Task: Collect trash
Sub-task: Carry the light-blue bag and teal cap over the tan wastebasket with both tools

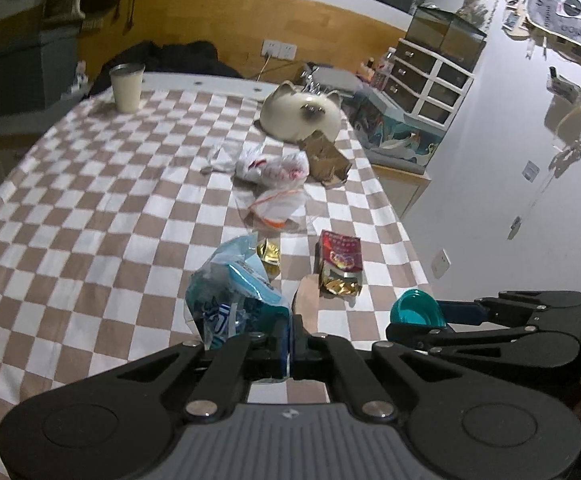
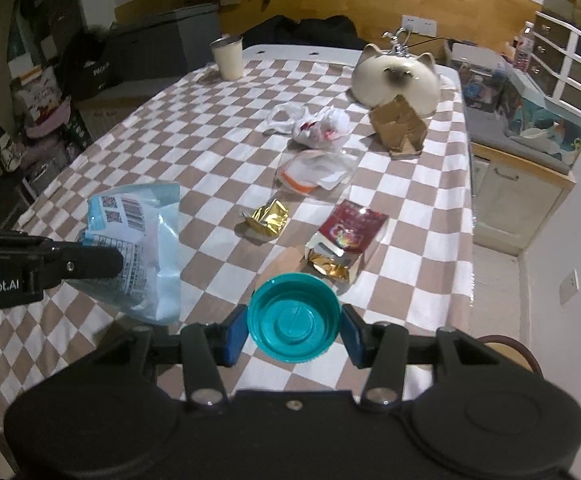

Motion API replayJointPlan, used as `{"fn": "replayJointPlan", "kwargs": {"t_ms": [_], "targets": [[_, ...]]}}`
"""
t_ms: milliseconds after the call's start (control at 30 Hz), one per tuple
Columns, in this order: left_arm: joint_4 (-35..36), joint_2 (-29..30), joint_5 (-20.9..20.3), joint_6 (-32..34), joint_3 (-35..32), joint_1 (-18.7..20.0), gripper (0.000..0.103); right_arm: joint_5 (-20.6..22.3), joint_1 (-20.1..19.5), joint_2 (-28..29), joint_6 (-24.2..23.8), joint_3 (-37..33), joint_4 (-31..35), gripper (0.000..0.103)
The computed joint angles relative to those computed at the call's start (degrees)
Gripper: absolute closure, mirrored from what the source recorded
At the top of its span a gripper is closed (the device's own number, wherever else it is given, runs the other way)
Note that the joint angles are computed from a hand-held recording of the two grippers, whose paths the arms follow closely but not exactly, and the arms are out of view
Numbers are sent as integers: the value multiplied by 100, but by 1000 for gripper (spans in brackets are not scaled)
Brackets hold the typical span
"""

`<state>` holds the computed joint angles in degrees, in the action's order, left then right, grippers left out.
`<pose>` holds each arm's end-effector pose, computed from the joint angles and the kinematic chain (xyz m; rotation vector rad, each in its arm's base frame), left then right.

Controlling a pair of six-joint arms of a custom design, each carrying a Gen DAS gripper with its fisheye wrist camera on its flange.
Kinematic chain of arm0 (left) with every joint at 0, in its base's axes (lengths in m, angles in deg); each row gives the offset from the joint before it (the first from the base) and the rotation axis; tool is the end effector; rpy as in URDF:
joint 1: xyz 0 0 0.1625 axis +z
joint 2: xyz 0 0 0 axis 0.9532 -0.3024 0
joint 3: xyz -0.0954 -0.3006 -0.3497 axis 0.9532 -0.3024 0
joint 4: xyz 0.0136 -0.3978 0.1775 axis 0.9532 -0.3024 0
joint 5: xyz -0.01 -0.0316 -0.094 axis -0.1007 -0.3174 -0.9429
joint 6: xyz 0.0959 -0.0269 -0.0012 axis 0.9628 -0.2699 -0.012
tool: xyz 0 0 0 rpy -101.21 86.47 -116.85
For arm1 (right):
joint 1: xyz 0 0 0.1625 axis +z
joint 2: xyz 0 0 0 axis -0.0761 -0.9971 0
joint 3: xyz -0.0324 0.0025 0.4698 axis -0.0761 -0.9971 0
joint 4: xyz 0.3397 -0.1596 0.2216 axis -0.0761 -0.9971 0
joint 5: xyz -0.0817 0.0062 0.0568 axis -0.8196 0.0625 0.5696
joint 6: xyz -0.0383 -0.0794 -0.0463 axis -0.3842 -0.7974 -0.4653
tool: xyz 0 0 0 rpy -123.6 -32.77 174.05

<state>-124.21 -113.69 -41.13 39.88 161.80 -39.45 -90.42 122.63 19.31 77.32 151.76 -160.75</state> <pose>-0.4602 -0.5436 0.3729 0.4452 2.4617 -0.8583 0.3947 -0.5730 0.3975 0.6733 -2.4429 0.6638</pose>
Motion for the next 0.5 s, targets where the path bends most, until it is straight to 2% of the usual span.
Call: {"fn": "replayJointPlan", "kwargs": {"t_ms": [200, 500], "targets": [[125, 32, 201, 10, -31, -167, 103, -105, 65, -194, 174, 70, -89, 53], [595, 201, 430, -672, -186, -303, 103, -37, 50, -531, 172, 178, -292, 53]]}}
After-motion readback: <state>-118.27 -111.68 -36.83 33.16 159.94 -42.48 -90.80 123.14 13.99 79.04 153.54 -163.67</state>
